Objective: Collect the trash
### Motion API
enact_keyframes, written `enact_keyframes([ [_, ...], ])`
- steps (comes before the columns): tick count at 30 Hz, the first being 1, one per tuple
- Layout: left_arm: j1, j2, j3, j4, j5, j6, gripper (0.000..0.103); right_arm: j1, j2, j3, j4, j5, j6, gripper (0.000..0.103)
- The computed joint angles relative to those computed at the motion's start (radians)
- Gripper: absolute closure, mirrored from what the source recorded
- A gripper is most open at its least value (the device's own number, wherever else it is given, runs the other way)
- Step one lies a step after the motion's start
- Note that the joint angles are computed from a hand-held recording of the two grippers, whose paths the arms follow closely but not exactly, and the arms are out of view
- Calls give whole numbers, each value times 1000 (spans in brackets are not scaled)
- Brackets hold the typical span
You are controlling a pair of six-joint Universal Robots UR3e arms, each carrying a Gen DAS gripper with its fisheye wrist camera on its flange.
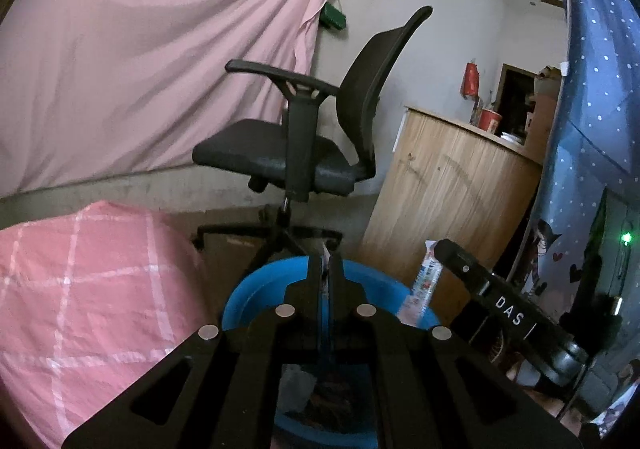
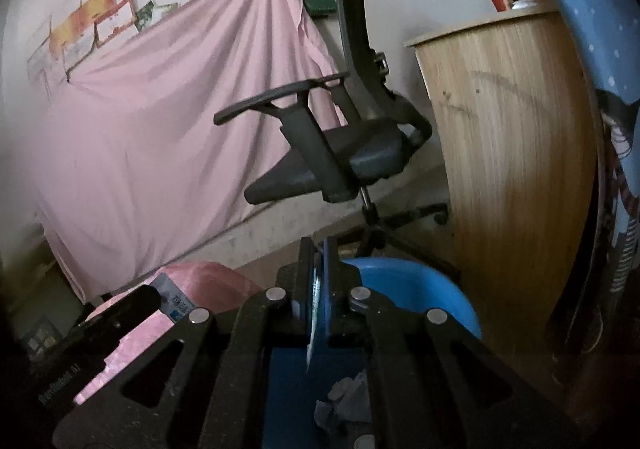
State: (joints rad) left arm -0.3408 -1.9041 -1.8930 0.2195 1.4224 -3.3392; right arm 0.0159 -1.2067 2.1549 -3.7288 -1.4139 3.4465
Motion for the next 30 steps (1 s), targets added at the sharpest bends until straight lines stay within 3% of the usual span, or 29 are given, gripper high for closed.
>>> enact_keyframes([
  [6,27,42,-36,-40,-23,-16,75,6,-13,-10,39,-6,-18,66],
  [10,37,103,-90,-40,-4,-12,75,-5,-33,0,46,18,-30,53],
  [14,39,177,-165,-10,37,-5,61,12,-74,25,44,-2,-33,43],
  [17,54,273,-251,18,56,-7,58,56,-129,45,43,-59,-58,33],
  [21,87,411,-362,30,76,-29,41,136,-209,87,50,-163,-93,19],
  [25,136,578,-455,-27,66,-19,39,199,-303,149,62,-225,-100,7],
  [26,151,626,-475,-56,61,-5,35,218,-333,167,69,-240,-96,3],
  [27,171,690,-503,-95,50,13,21,233,-351,180,72,-252,-93,1],
  [29,185,793,-554,-135,70,22,7,293,-399,209,88,-314,-83,0],
  [30,201,861,-595,-140,74,19,6,314,-413,215,96,-338,-81,0],
])
